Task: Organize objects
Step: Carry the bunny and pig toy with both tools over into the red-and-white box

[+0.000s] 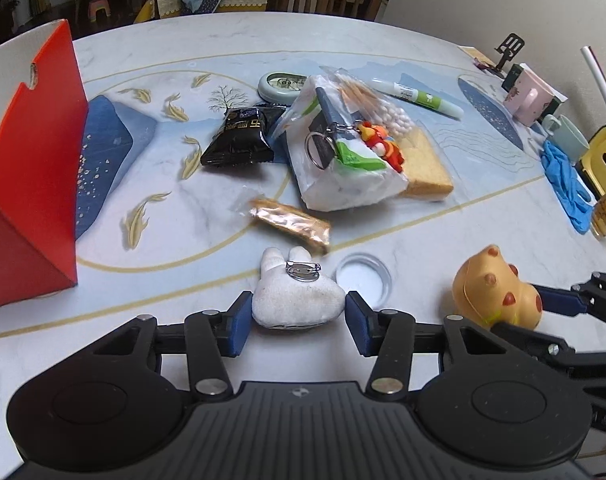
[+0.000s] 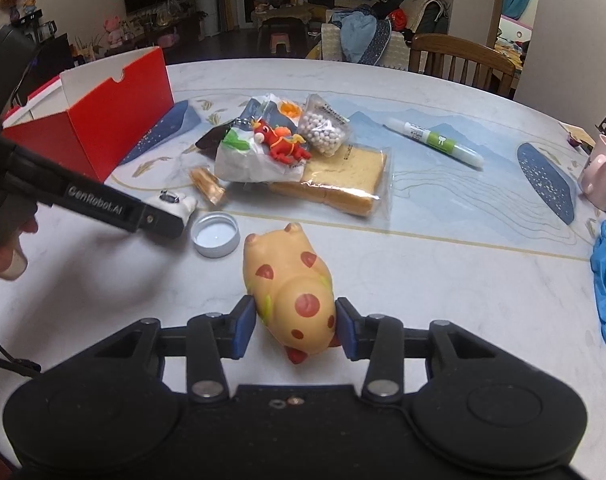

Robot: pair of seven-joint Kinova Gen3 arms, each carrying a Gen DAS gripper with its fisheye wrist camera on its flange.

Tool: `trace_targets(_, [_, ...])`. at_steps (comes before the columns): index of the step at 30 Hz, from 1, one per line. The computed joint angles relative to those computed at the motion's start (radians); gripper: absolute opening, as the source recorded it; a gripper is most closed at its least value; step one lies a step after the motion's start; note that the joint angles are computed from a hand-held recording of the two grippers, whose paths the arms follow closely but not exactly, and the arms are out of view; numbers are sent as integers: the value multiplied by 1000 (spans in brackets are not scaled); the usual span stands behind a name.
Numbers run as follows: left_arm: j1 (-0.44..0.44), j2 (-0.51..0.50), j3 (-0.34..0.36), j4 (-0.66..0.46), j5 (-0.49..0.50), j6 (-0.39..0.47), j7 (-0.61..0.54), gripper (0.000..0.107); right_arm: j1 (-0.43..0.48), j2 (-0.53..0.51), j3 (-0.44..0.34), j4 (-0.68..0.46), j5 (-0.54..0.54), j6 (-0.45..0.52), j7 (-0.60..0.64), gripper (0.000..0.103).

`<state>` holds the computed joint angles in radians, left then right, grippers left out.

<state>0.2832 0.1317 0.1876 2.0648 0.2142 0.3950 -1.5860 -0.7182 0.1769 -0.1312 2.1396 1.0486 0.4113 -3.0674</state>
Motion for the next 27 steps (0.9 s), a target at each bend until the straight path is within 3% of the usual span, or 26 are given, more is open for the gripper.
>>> trace_targets(4, [12, -42, -6, 31, -20, 1, -1, 48, -4, -20, -12, 1, -12, 10, -1, 42])
trace_targets(13, [-9, -169, -28, 86, 120, 24, -151, 48, -7, -51, -55, -49, -38, 59, 27, 42])
trace_targets(27, [-32, -324, -220, 106, 329, 106, -424, 48, -33, -9, -66, -259, -190, 94, 275, 42])
